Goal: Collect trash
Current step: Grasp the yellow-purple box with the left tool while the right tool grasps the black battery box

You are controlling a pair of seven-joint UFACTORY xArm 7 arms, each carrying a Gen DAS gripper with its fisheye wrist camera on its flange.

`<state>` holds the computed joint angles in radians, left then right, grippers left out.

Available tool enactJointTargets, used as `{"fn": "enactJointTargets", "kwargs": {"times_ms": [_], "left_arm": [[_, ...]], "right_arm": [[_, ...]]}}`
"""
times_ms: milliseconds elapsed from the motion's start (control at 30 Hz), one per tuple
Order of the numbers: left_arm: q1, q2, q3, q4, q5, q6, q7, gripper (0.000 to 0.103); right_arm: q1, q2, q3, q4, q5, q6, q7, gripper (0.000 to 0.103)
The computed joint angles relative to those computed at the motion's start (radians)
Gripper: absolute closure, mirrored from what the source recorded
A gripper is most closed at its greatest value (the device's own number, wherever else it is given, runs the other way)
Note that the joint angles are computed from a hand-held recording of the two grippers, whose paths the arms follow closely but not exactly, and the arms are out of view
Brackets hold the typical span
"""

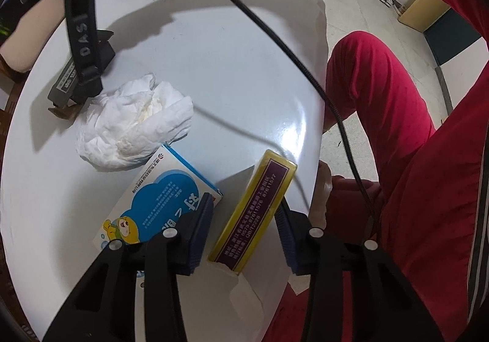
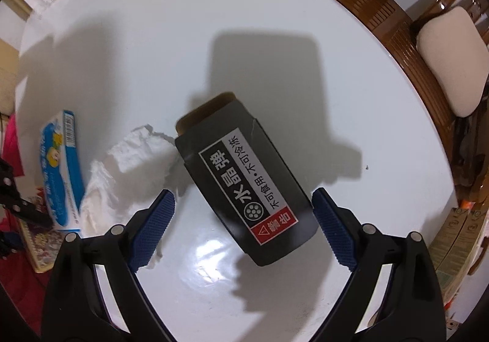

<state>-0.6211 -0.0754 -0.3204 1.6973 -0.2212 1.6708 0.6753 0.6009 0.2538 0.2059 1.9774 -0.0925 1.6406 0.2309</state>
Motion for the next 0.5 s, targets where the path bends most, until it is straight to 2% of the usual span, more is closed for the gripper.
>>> {"fn": "enactJointTargets", "kwargs": {"times_ms": [33, 67, 100, 233, 333, 500], "left_arm": [[-0.002, -0.005, -0.002, -0.009, 0.0, -0.009, -0.009, 0.07], [-0.002, -0.004, -0.003, -0.009, 0.003, -0.015, -0.018, 0.072], [-0.002, -0.005, -0.004, -0.011, 0.004, -0.016, -0.025, 0.074], [-0.005, -0.003, -0.006, -0.007, 0.015, -0.015, -0.038, 0.077], [-0.007, -0.002, -0.009, -0.009, 0.022, -0.014, -0.064, 0.083], [-0.004, -0.014, -0.007, -0.026, 0.025, -0.027, -0.122, 0.084]], "right_arm": [[0.0, 0.001, -0.001, -0.004, -0.002, -0.002, 0.004, 0.02], [0.001, 0.001, -0.001, -0.008, 0.002, 0.001, 0.014, 0.034], [-0.012, -0.009, -0.003, -0.026, 0.034, -0.019, 0.026, 0.042], [-0.027, -0.015, -0.003, -0.044, 0.048, -0.047, 0.042, 0.048], [-0.025, -0.034, -0.003, -0.074, 0.034, -0.068, 0.079, 0.048], [-0.025, -0.093, 0.003, -0.136, 0.009, -0.115, 0.167, 0.049]]}}
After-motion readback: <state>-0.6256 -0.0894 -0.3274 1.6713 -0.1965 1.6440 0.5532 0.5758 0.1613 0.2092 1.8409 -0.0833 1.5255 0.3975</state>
